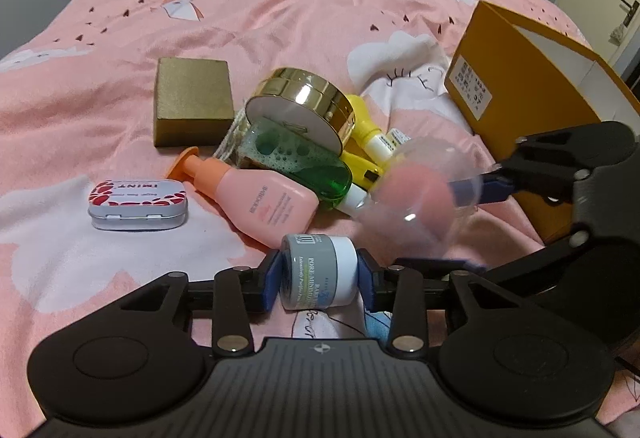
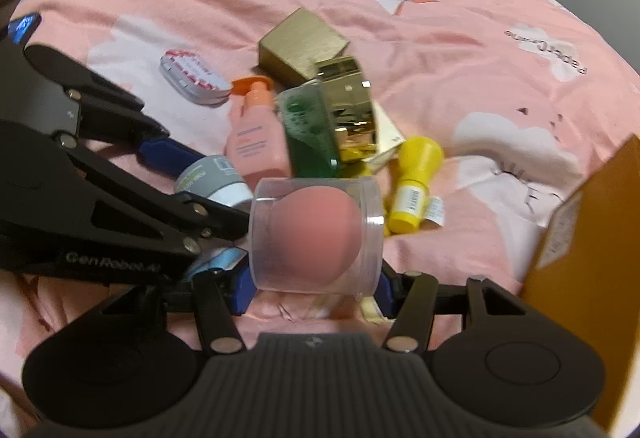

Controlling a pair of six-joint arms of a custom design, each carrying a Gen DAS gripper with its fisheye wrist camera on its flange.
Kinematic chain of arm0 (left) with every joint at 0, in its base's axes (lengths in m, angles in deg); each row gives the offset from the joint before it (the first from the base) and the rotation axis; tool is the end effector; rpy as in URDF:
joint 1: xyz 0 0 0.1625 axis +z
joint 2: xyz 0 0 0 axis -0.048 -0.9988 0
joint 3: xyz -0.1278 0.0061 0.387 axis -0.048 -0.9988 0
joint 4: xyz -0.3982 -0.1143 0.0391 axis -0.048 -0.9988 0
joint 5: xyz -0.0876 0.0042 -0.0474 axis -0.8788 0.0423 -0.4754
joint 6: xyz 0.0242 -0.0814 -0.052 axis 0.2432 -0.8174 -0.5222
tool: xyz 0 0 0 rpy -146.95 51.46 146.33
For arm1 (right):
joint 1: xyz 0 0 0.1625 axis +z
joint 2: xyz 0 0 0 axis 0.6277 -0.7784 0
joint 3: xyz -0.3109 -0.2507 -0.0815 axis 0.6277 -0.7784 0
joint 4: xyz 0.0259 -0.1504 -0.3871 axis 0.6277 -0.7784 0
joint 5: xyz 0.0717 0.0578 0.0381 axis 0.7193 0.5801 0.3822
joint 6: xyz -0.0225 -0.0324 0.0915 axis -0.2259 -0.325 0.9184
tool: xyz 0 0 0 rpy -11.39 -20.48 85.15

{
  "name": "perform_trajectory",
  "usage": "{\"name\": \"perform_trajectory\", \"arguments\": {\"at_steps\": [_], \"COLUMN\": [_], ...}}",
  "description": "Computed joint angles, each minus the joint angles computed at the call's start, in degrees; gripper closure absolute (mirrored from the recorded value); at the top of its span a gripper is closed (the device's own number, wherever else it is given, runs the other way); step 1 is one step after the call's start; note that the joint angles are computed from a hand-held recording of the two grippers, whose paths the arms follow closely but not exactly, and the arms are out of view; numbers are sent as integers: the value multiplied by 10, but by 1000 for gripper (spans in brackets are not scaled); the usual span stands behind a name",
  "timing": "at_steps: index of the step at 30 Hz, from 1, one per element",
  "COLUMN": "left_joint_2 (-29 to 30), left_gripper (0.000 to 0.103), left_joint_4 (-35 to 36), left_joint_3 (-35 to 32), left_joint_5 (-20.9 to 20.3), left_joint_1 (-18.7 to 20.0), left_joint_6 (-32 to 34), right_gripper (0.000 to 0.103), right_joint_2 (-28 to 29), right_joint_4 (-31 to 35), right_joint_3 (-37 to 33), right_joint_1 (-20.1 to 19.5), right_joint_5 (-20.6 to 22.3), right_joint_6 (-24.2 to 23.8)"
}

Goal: Organize rigid objects
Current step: 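Carry the sponge cup and grey jar with both tools over the shoebox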

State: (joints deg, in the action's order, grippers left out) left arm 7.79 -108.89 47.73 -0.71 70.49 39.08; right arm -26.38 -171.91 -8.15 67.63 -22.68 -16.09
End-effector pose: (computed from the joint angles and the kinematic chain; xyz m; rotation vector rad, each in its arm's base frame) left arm -0.0112 -0.5889 0.2150 -0.1715 2.2820 -0.8646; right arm 0.3229 -0.7185 -0.0984 1.8164 -2.1995 -0.0709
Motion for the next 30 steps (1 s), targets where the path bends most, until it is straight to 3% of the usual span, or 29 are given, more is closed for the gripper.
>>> {"name": "perform_trajectory", "arguments": {"at_steps": [8,15,20,24,30], "left_joint_2": [5,35,79,111,171], "left_gripper": [60,60,60,60,60], "left_joint_4": [-89,-176,-233,-214,-160], "left_joint_3": [19,-19,-84,-147,-237], "left_joint_5": [47,39,4,-60,-114], "left_joint_1": [-38,-67,-78,-67,-50], "left_joint_6": [35,131,238,264,284], "right_gripper": [46,46,46,46,46], "right_joint_2": [-46,-91,-110,-109,-70], "right_joint_4": [-32,-94,-145,-210,-230], "right_joint_3": [33,65,59,46,-32], "right_joint_1": [-1,2,1,1,-8], "right_joint_5": [34,63,61,24,-49], "right_joint_6": [24,24,36,19,1]}}
